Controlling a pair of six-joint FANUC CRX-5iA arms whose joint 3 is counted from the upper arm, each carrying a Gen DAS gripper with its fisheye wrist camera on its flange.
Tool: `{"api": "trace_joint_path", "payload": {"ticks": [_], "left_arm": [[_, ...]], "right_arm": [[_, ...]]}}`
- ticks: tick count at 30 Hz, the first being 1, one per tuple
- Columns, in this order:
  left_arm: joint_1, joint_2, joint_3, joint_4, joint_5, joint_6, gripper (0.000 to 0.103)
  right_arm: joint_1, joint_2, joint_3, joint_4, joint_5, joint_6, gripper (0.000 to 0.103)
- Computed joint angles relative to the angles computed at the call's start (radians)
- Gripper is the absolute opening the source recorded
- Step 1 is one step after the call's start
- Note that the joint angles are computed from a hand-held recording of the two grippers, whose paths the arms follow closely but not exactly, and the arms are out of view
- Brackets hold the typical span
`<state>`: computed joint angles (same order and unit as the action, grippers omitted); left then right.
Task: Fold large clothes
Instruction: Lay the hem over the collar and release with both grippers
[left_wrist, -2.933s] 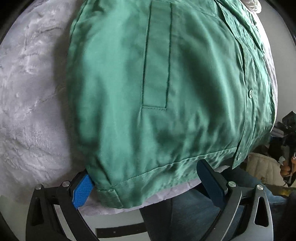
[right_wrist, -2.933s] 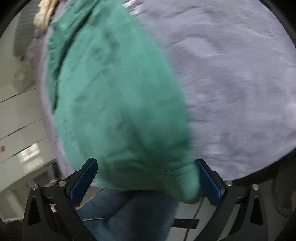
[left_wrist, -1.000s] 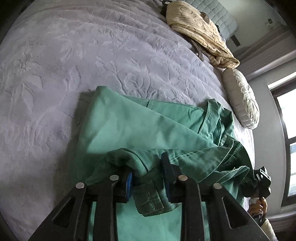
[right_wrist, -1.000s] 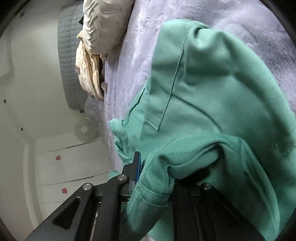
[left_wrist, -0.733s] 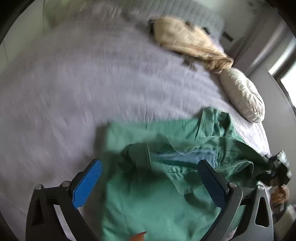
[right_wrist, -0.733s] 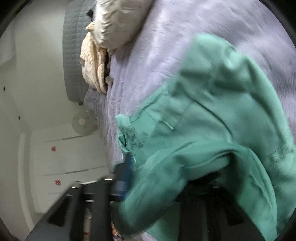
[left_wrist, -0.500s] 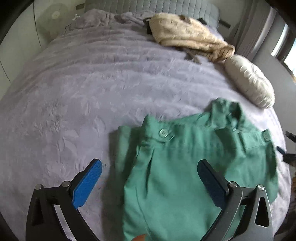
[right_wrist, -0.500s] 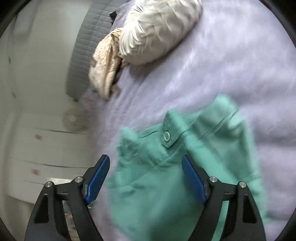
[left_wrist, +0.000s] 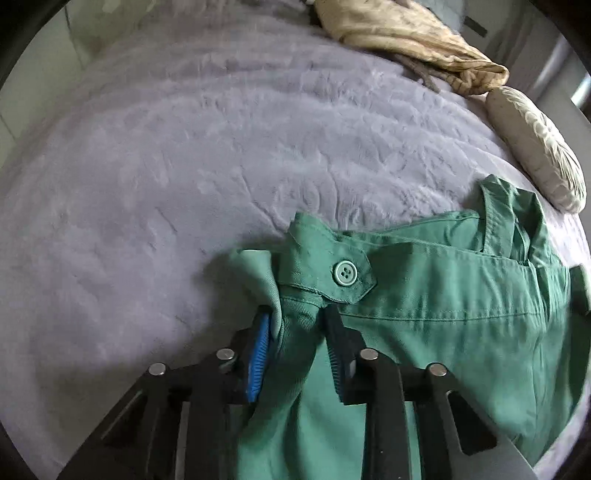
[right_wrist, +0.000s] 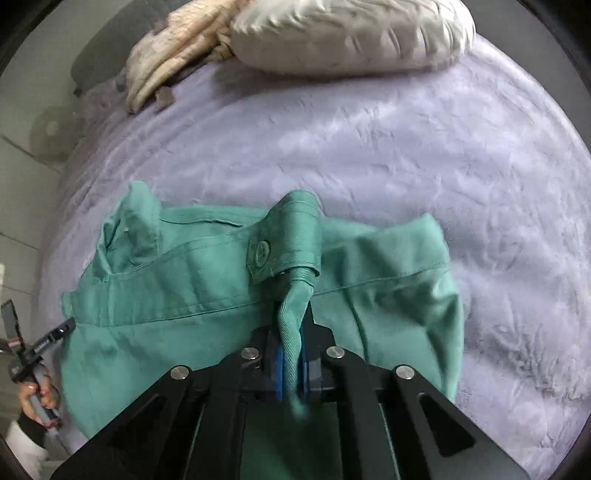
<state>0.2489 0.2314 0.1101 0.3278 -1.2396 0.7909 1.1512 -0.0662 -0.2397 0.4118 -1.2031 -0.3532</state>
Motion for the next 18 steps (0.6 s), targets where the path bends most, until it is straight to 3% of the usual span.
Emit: {"api": "trace_joint_path", "payload": {"ticks": [4, 9, 11, 13, 15, 18], "left_arm": [[0.014, -0.017, -0.020, 0.007, 0.037, -0.017, 0.023], [0.002, -0.012, -0.047, -0.035, 0.089, 0.028, 0.024], [-0.001, -0.033, -0.061, -0.046, 0.114, 0.032, 0.024], [0.008, -0.058, -0.070, -0.045, 0.120, 0.020, 0.024], [0.022, -0.086, -0.075, -0.046, 0.130, 0.002, 0.024], [0.073, -0.131, -0.090, 0.019, 0.081, -0.070, 0.024]], "right_arm": [[0.041, -0.014, 0.003, 0.102, -0.068, -0.011, 0.006], [-0.030, 0.002, -0.018, -0.012, -0.011, 0.045, 0.008], [-0.031, -0.010, -0.057, -0.016, 0.034, 0.008, 0.009], [-0.014, -0.035, -0.081, 0.009, 0.043, -0.062, 0.017], [0.018, -0.064, -0.083, 0.017, -0.011, -0.128, 0.025], [0.104, -0.088, -0.072, 0.072, -0.124, -0.250, 0.025]]}}
